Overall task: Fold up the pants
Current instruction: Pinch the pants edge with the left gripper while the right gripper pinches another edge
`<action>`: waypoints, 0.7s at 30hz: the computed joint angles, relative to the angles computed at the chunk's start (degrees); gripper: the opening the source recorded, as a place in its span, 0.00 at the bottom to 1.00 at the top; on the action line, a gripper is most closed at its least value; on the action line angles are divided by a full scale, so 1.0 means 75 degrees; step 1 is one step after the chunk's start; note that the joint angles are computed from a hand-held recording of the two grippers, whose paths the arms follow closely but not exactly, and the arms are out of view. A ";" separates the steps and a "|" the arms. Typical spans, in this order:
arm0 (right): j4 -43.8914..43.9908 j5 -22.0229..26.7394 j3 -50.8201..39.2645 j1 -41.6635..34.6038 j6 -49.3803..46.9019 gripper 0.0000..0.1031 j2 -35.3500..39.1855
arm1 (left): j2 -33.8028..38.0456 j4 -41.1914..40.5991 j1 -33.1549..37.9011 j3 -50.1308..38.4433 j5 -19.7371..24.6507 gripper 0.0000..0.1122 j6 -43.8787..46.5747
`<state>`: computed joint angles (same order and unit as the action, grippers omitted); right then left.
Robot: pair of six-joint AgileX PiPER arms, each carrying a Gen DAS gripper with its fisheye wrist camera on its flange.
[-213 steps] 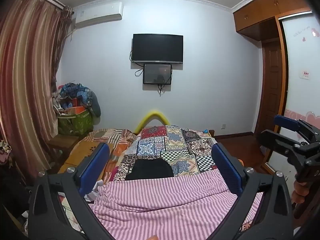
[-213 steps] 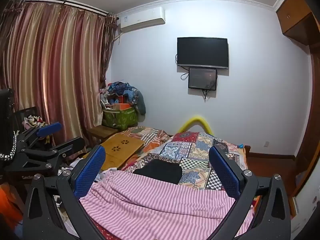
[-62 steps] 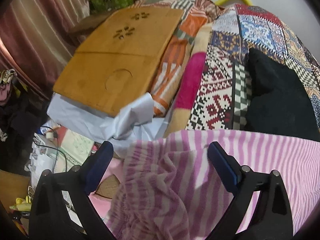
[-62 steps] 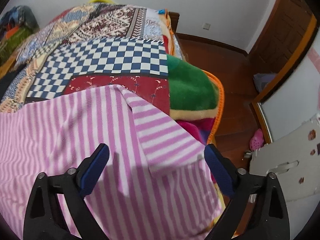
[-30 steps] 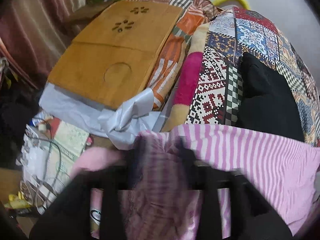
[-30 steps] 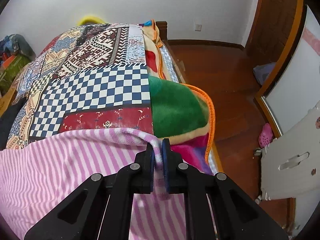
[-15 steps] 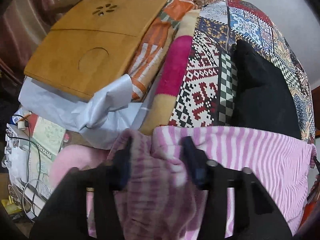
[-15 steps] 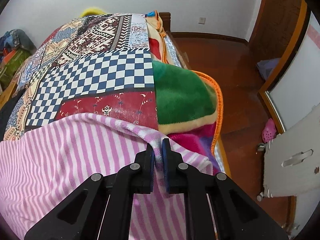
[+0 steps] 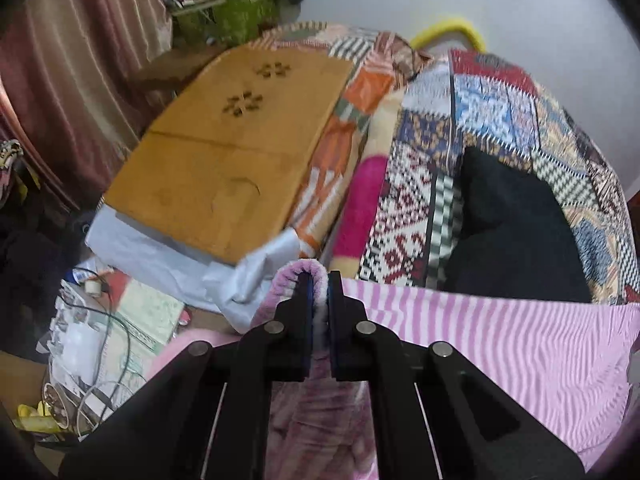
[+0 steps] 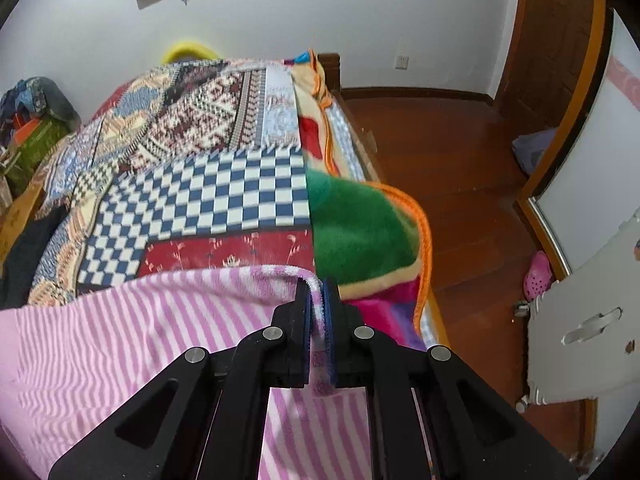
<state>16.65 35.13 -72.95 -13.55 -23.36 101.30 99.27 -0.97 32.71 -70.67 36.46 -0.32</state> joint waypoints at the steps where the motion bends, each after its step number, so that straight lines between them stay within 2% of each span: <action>1: -0.0025 0.0008 -0.0038 0.0007 0.0040 0.05 -0.0030 | -0.0098 0.0018 0.0004 -0.0029 0.0023 0.05 -0.0035; 6: -0.0039 0.0178 -0.0428 -0.0025 0.0133 0.04 -0.0167 | -0.0422 -0.0072 0.0045 -0.0564 0.0310 0.05 -0.0124; 11: -0.0263 0.0536 -0.1638 0.0226 0.0511 0.04 0.0065 | -0.0187 0.0207 -0.0277 -0.1774 0.0888 0.04 -0.0420; 15: -0.0837 0.0673 -0.2711 0.0591 0.1117 0.04 0.0348 | 0.0024 0.0648 -0.0566 -0.2550 0.1067 0.04 -0.0839; 21: -0.1331 0.0732 -0.3668 0.0778 0.1707 0.04 0.0603 | 0.0492 0.0545 -0.0331 -0.3780 0.1468 0.04 -0.1071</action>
